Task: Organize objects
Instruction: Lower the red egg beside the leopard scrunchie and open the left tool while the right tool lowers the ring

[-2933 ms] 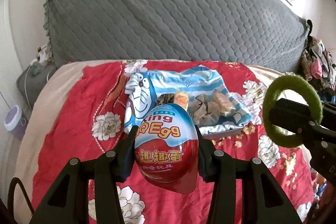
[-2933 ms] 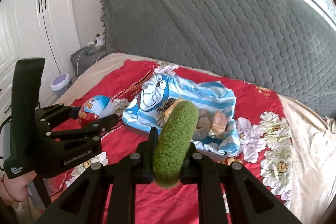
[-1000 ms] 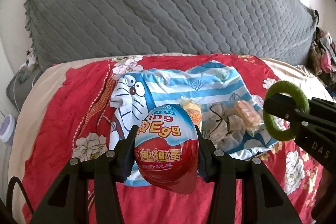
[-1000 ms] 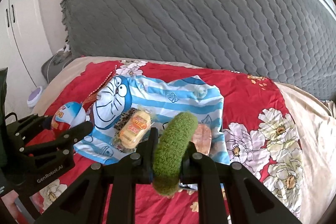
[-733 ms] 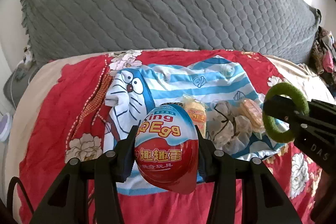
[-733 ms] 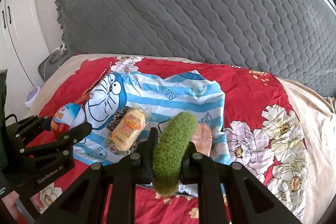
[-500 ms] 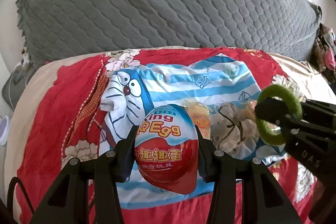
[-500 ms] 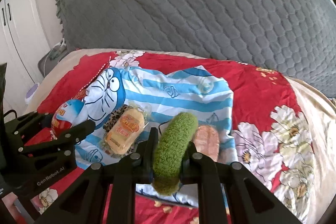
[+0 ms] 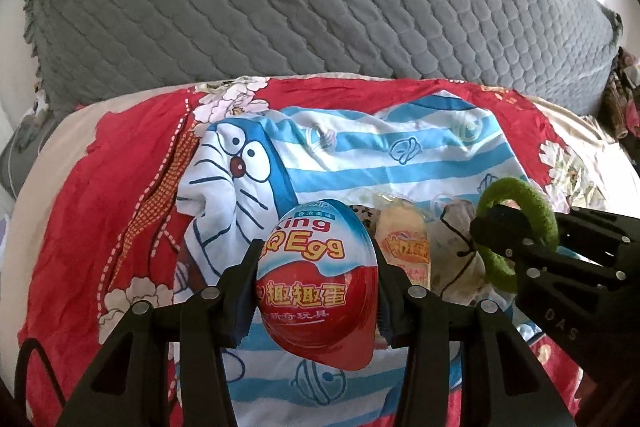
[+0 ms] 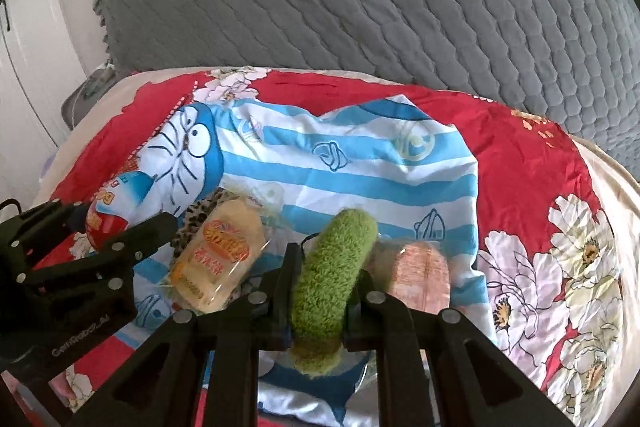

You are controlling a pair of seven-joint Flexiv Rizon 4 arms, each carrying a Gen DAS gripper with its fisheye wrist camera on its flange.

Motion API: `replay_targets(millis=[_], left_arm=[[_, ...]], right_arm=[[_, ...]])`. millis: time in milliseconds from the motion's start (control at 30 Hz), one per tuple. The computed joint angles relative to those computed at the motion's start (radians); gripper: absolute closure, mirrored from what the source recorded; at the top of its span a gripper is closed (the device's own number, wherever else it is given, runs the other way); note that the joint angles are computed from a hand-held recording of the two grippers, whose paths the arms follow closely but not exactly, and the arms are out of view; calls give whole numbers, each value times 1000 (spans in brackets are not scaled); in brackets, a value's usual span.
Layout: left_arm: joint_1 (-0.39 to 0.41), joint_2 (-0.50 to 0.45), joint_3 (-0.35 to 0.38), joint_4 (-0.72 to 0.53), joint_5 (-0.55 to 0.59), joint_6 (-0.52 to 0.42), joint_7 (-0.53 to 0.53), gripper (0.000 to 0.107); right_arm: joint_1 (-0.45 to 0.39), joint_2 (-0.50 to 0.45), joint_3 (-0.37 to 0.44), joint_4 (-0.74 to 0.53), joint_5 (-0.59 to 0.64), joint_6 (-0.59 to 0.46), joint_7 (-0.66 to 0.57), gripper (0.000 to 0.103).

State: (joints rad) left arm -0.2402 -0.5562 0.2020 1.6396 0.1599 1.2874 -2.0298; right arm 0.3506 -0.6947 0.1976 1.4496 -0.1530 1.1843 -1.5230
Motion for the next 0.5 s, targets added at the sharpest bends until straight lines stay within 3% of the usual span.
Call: replay_targets(millis=[500], left_arm=[[11,-38,-2,-26,-16,-18,11,57]], right_arm=[[21,-40,-37,-28,-35,-19,56,87]])
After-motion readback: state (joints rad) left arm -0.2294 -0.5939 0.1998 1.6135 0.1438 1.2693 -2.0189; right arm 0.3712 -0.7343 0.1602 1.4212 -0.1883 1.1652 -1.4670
